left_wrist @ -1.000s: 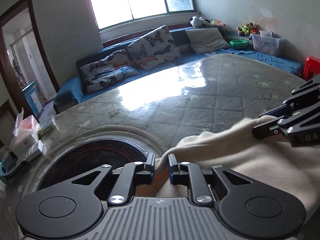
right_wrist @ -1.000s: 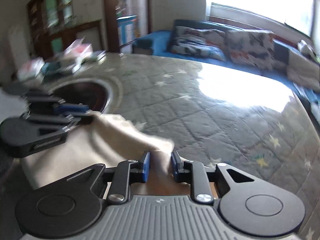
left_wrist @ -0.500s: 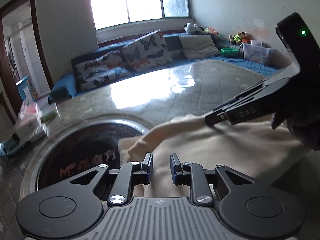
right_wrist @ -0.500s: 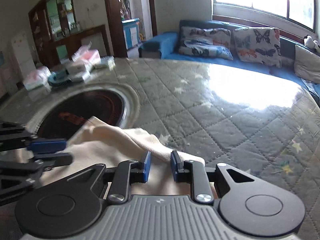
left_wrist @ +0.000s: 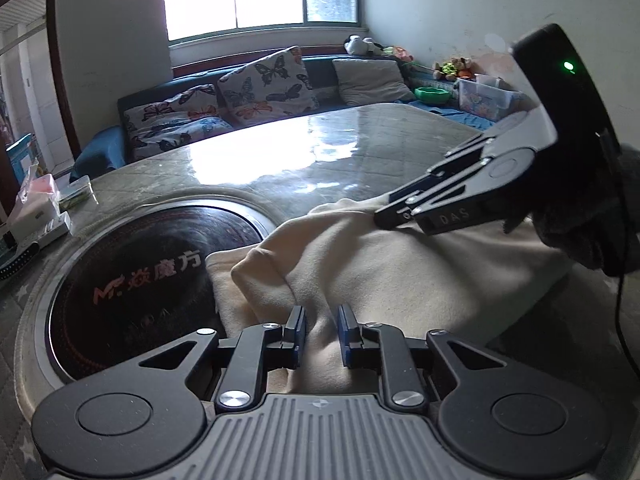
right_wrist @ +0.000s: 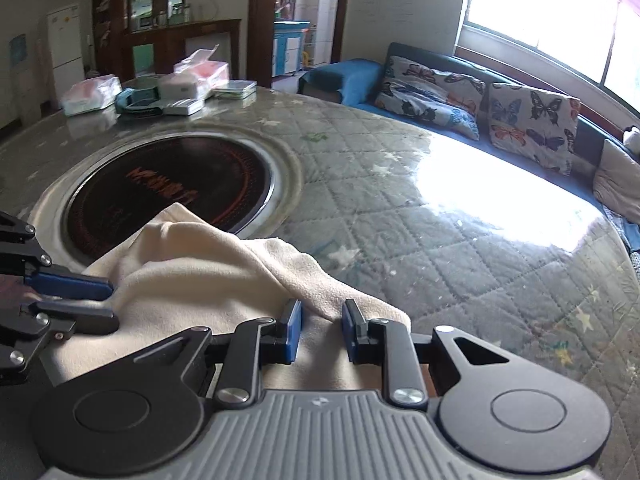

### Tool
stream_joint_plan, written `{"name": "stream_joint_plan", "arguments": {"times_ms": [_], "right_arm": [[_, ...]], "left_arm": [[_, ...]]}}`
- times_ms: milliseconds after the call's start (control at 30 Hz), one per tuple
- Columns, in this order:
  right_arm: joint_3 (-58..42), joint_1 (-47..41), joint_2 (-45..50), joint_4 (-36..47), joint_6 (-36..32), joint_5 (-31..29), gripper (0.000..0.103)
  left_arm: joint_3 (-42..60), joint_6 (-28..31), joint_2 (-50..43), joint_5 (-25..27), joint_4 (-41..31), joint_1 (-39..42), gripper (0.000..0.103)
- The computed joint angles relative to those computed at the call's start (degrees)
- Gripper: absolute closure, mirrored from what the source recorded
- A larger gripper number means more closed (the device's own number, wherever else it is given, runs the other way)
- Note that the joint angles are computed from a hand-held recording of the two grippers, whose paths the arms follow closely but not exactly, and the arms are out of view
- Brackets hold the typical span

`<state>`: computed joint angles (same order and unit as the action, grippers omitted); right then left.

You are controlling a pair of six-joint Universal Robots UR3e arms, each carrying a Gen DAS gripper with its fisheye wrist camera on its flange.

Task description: Fold clothes

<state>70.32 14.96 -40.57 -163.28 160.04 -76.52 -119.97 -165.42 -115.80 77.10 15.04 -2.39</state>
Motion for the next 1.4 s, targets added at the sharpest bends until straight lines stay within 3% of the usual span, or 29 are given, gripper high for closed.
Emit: {"name": "stream_joint_plan", "arguments": {"times_ms": [133, 300, 533, 633, 700, 767, 900, 967, 1067, 1233, 1333, 1400], "right_arm": [[9.4, -2.0, -5.9, -4.1, 1.6, 4.2, 0.081], [20.6, -3.5, -12.8, -10.0, 1.1, 5.9, 0.081], [21.9, -4.4, -11.2, -10.4, 2.9, 4.5, 0.082], [22.8, -5.4, -12.2, -11.4, 3.8, 5.6, 0.082], [22.0, -5.7, -11.8, -11.8, 4.3, 5.6, 0.082], [20.4, -6.0, -10.8, -11.8, 5.1, 5.3, 0.082], [13.6, -6.6, -6.4, -6.7, 6.7, 4.6, 0.082], [14.3, -7.1, -7.2, -7.1, 7.0, 5.4, 0.082], [20.6, -8.3, -11.5, -10.9, 5.5, 5.6, 0.081], [30.9, -9.9, -18.8, -14.1, 1.6, 6.0, 0.081], [38.7, -10.5, -22.8, -18.0, -0.1, 7.4, 0.08], [43.4, -10.7, -24.6, -21.1, -1.2, 7.9, 0.074]], "left_arm": [[-1.1, 0.0, 3.1, -0.4, -1.6, 0.6, 0.082], [6.0, -3.0, 0.9, 1.0, -4.6, -0.8, 0.082], [23.9, -7.2, -10.0, 6.2, -14.9, -4.2, 0.082], [26.8, -8.6, -11.9, 8.2, -17.6, -4.2, 0.082], [26.5, -8.8, -11.5, 7.7, -17.2, -3.9, 0.077], [26.3, -8.8, -11.2, 7.5, -16.5, -4.1, 0.059], [29.7, -8.7, -13.0, 9.3, -18.7, -5.6, 0.051], [29.5, -9.4, -12.8, 10.6, -18.8, -6.1, 0.041], [27.9, -10.5, -11.6, 12.1, -18.0, -6.7, 0.021], [20.3, -10.0, -7.9, 13.7, -11.3, -7.8, 0.002], [16.3, -10.3, -5.6, 15.2, -8.8, -8.8, 0.0], [14.1, -10.9, -4.3, 16.0, -8.1, -9.3, 0.0]]}}
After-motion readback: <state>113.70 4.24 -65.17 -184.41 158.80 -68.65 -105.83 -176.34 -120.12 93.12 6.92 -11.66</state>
